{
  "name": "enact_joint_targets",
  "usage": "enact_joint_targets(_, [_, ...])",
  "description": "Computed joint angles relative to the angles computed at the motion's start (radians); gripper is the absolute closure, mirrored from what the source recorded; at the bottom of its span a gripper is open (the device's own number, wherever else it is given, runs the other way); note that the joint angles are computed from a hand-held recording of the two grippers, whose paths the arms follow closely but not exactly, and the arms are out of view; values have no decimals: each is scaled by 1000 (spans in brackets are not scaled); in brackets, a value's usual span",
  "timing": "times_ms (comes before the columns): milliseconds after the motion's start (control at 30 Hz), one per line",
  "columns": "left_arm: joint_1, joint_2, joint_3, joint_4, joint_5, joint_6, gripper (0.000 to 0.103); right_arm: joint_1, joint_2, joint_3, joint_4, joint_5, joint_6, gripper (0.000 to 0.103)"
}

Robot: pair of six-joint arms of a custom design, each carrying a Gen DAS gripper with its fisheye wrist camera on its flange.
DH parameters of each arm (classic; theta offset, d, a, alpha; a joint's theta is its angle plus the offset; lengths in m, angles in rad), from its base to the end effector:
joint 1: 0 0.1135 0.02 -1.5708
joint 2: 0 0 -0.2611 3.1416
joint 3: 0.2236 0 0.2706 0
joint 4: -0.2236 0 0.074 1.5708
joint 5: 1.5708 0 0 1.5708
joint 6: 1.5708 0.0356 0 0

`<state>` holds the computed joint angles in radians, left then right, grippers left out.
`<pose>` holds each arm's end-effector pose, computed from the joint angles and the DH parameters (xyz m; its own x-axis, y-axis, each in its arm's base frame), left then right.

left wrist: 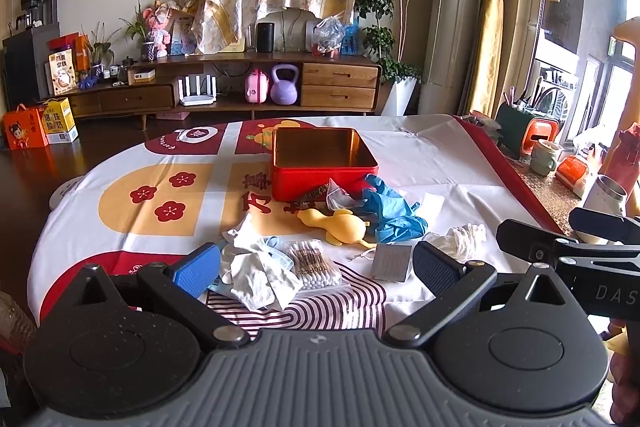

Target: Organize soft objects

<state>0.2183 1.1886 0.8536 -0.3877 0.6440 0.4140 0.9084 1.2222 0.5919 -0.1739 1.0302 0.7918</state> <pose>0.2667 0.0373 0.2579 -0.4840 0.2222 -0.8464 0.5037 0.8617 -0.0618 0.1738 0.1731 0.1854 -0.3397 0.1600 -0.9268 0.2871 0.9560 0.0598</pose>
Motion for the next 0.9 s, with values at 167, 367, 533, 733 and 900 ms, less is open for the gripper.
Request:
enact_joint_targets(167, [-3,2,-7,10,-4,-3,0,-1,-1,1,-3,-2,3,0])
enact_joint_targets(367, [-7,8,-14,22,-7,-5,0,-3,-1,-1,-1,-4,1,0])
enact_joint_targets(533, [-8,9,-14,22,-7,-6,0,-5,-3,0,-4,-6,0,0])
enact_joint_targets(733, [-14,20,-25,41,-13,-11,0,-12,-3,-3,5,-13,-11,0])
enact_joint_targets(900, [-35,68,-16,75,-31,-32,0,-3,2,4,-9,-17,0,0])
